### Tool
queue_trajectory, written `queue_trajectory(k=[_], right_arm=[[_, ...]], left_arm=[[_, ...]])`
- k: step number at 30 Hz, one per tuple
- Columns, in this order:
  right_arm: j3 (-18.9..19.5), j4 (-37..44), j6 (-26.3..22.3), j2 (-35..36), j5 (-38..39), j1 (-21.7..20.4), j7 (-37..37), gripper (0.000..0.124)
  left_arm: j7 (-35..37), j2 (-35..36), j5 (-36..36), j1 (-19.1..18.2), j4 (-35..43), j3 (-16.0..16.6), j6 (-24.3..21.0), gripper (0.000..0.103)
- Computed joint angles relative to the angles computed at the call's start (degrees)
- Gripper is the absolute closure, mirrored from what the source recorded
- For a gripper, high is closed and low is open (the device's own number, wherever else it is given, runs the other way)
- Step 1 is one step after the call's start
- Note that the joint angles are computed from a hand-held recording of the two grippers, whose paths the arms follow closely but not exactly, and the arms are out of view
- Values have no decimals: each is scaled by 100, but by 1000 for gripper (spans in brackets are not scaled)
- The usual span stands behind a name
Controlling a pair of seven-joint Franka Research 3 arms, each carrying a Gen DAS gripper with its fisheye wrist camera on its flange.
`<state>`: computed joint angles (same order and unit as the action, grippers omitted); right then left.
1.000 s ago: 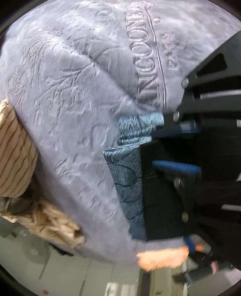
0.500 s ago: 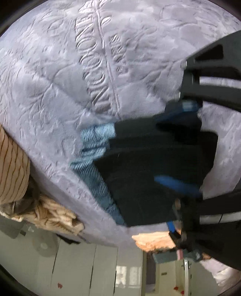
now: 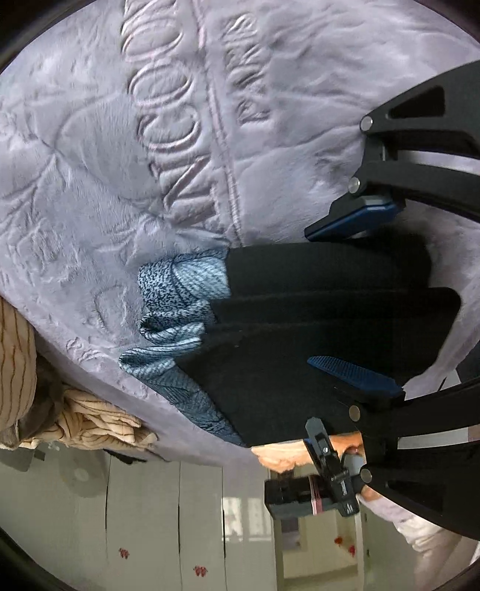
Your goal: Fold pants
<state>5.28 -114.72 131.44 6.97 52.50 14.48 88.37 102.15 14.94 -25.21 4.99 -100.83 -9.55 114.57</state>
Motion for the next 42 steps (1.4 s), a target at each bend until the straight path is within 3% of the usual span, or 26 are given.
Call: queue_trajectory(k=[9, 13, 18, 29, 42], right_arm=[[51, 170, -92, 308, 481, -93, -164, 60], [67, 22, -12, 130, 623, -86, -221, 72], [63, -124, 110, -100, 1002, -38, -327, 81], [55, -302, 177, -663, 1181, 234, -196, 82], [293, -711, 651, -1101, 1676, 997, 164, 82]], left_arm=[[-443, -93, 7, -200, -258, -91, 487, 2], [-278, -430, -236, -198, -591, -84, 650, 22], [-135, -663, -439, -201, -718, 18, 639, 34], [166, -1453, -614, -270, -1156, 303, 513, 34], [348, -2673, -205, -146, -2151, 928, -93, 34]])
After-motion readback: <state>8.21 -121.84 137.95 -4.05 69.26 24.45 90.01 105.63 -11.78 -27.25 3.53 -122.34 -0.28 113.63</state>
